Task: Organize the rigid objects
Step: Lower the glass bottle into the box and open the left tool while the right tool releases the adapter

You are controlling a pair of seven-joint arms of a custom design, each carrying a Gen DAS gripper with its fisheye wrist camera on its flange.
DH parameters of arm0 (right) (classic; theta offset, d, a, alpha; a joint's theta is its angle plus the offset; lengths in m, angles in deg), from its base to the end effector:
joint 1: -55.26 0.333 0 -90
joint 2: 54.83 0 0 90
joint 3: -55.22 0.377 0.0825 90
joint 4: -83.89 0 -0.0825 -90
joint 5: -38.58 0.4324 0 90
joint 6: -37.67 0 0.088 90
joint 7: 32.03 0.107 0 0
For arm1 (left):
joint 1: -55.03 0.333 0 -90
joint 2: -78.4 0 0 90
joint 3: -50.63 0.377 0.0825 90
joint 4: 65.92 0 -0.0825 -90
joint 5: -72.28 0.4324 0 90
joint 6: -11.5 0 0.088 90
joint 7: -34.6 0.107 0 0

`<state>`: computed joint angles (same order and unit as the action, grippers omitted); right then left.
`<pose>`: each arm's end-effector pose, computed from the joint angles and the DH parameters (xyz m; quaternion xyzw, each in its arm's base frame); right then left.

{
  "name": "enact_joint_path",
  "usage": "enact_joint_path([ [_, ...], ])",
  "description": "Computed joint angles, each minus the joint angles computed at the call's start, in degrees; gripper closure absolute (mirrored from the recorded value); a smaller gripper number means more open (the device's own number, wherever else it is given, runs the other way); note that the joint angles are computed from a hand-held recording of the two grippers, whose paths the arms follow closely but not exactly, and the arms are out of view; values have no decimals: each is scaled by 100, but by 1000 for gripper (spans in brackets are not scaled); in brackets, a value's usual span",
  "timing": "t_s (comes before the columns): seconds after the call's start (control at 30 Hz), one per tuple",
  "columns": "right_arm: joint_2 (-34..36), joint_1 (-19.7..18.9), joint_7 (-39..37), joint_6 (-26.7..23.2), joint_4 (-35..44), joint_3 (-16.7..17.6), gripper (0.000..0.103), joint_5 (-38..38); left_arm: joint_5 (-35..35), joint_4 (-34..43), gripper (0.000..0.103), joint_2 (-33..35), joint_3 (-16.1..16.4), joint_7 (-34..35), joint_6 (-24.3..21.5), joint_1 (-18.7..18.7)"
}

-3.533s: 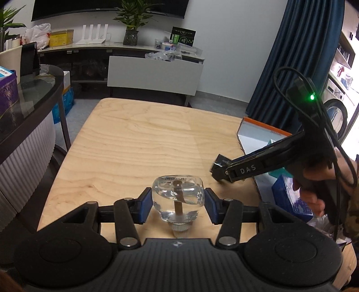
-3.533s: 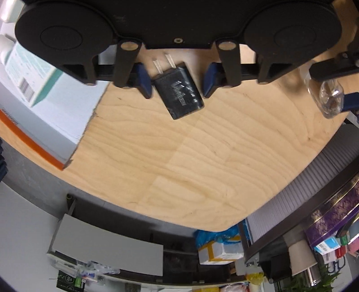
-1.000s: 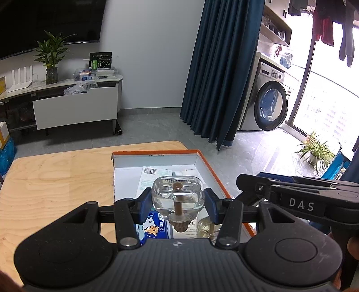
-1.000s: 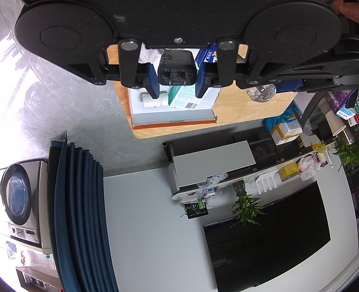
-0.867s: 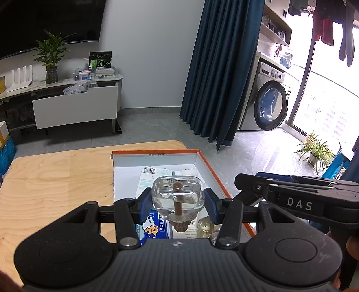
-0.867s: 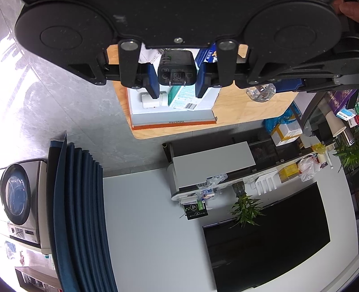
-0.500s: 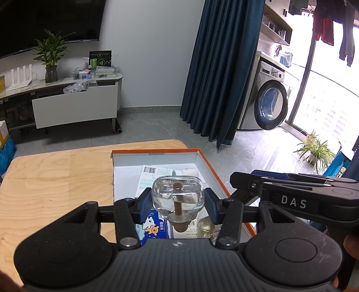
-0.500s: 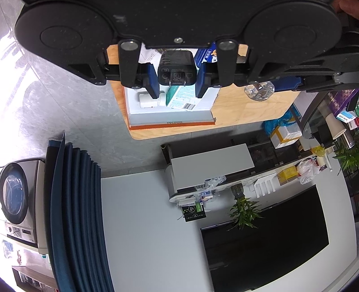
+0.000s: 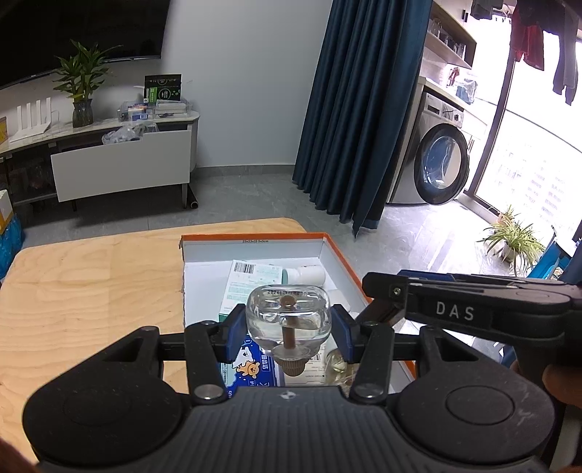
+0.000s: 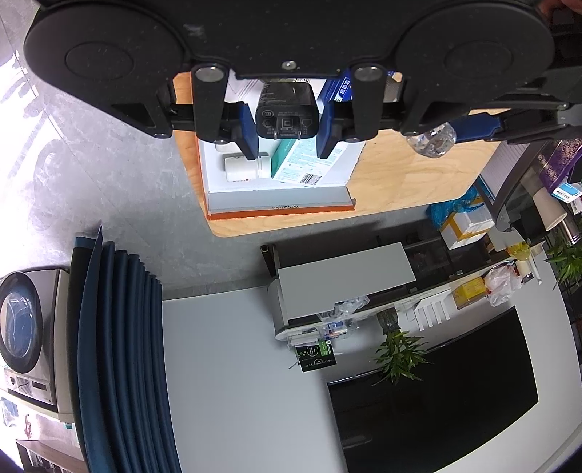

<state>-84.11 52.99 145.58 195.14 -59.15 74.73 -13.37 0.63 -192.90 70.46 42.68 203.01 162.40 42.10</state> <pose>0.4208 0.1830 0.5533 -0.4603 0.7502 -0.3355 0.3358 0.5408 -0.1841 0.5204 -0.3475 0.8143 -0.4533 0.1036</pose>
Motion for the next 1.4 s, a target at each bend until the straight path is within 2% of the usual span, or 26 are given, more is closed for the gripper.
enact_joint_path([
  [0.37, 524, -115, 25, 201, 234, -189, 58, -194, 234, 95, 53, 152, -54, -204, 26, 17],
  [0.43, 592, -222, 300, 158, 315, -134, 47, -472, 307, 116, 53, 180, -61, -273, 17, 31],
  [0.47, 586, -238, 448, 167, 321, -139, 46, -607, 325, 120, 53, 187, -67, -281, 21, 33],
  [0.67, 288, -95, 939, -109, 199, -186, 41, -1073, 442, 168, 53, 248, -98, -371, -7, 37],
  [0.73, 136, -9, 1015, -191, 100, -224, 35, -1092, 471, 178, 53, 262, -111, -398, -32, 33],
  [0.93, -320, 116, 1160, -381, -180, -187, 34, -985, 558, 185, 52, 325, -177, -472, 19, 8],
  [1.0, -454, 140, 1139, -451, -247, -146, 31, -914, 601, 174, 43, 305, -183, -522, 35, 0],
  [1.07, -588, 159, 1125, -547, -308, -82, 30, -828, 580, 131, 43, 245, -177, -535, 65, -11],
  [1.13, -696, 196, 1032, -660, -339, -28, 27, -723, 611, 59, 35, 139, -164, -578, 119, -24],
  [1.2, -813, 237, 970, -706, -385, 1, 24, -612, 583, -39, 16, 5, -167, -599, 339, -79],
  [1.23, -887, 243, 955, -701, -421, 12, 23, -570, 566, -107, 14, -90, -158, -599, 435, -115],
  [1.3, -1028, 282, 892, -760, -463, 77, 19, -428, 674, -222, 2, -258, -128, -732, 569, -171],
  [1.4, -1217, 361, 673, -906, -516, 175, 16, -196, 855, -458, 0, -547, -70, -1031, 905, -300],
])
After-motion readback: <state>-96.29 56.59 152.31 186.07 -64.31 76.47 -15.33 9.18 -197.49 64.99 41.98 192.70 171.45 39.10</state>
